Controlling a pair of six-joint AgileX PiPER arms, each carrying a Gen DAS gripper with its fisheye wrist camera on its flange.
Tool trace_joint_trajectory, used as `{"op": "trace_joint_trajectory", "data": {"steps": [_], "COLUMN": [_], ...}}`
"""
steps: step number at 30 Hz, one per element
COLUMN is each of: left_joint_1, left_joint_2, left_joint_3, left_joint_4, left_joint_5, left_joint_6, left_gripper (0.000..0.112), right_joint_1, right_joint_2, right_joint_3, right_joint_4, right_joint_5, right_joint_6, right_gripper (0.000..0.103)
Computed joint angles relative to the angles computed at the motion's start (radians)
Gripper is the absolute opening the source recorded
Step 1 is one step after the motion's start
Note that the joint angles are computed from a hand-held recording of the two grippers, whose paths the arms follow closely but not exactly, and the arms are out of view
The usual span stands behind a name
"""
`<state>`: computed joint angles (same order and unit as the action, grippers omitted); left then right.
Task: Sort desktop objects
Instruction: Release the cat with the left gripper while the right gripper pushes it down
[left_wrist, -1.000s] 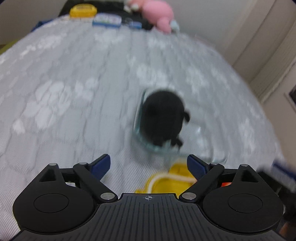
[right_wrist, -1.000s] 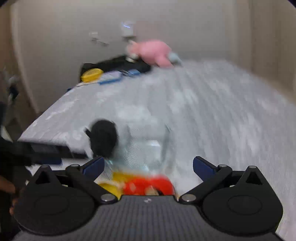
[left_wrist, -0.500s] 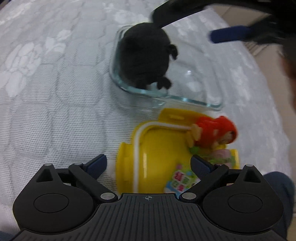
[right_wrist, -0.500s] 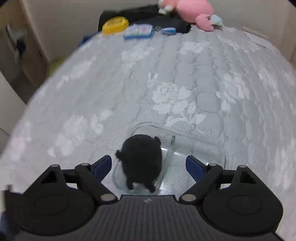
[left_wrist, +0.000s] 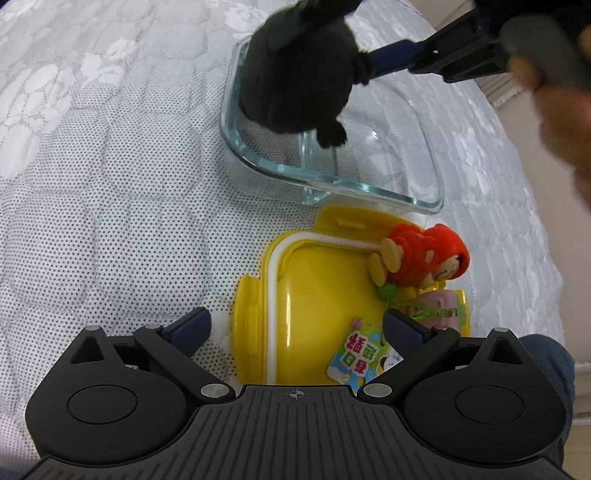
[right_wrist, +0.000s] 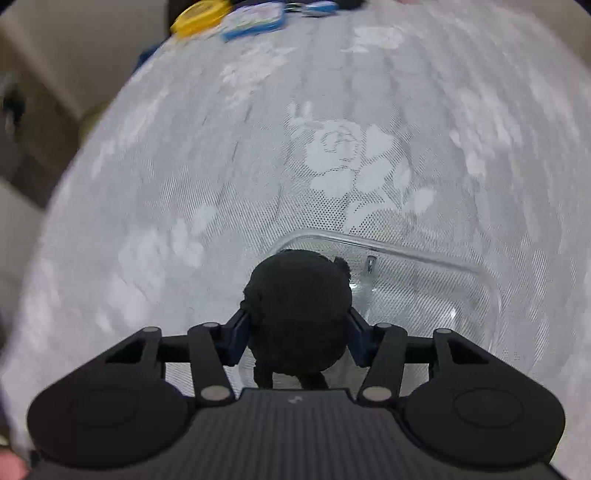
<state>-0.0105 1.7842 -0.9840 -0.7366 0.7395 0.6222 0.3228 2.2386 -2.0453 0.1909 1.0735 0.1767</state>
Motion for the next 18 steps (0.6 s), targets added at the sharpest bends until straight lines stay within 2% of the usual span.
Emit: {"op": "trace_joint_trajectory", "data": {"steps": [3, 5, 8, 13, 15, 16, 18], "left_joint_1": [-0.004, -0.003, 0.012, 0.019, 0.016, 0.016, 0.018], "left_joint_2": [-0.002, -0.003, -0.008, -0.019, -0.024, -0.028, -0.034], "left_joint_3": [-0.002, -0.001, 0.004, 0.007, 0.007, 0.008, 0.011], "left_joint_4": [0.014, 0.02, 0.012, 0.029, 0.042, 0.045, 0.051], "left_joint_5": [0.007, 0.013, 0.026, 0.039, 0.041, 0.043, 0.046], "left_joint_6": [-0.004, -0.004, 0.005, -0.005, -0.013, -0.014, -0.017], "left_gripper": [0.103, 0.103, 0.103, 0.103, 0.103, 0.103, 0.103], "right_joint_1": [-0.043, -0.043, -0.022, -0.016, -0.012, -0.01, -0.016], "right_joint_2": [0.056, 0.081, 0.057, -0.033, -0.087, -0.11, -0.116], "right_joint_3": [-0.113, -0.129, -0.031, 0.118, 0.185, 0.212, 0.219], "right_joint_4": [0.077, 0.066, 0.013, -0.039, -0.059, -0.066, -0.013], "right_joint_5": [0.113, 0.13, 0.015, -0.185, -0.264, -0.294, -0.29], "right_joint_6": [0.043, 0.087, 0.089, 0.074, 0.054, 0.043, -0.016], "right_gripper": [0.056, 0.058, 0.063, 0.065, 0.063, 0.058, 0.051]}}
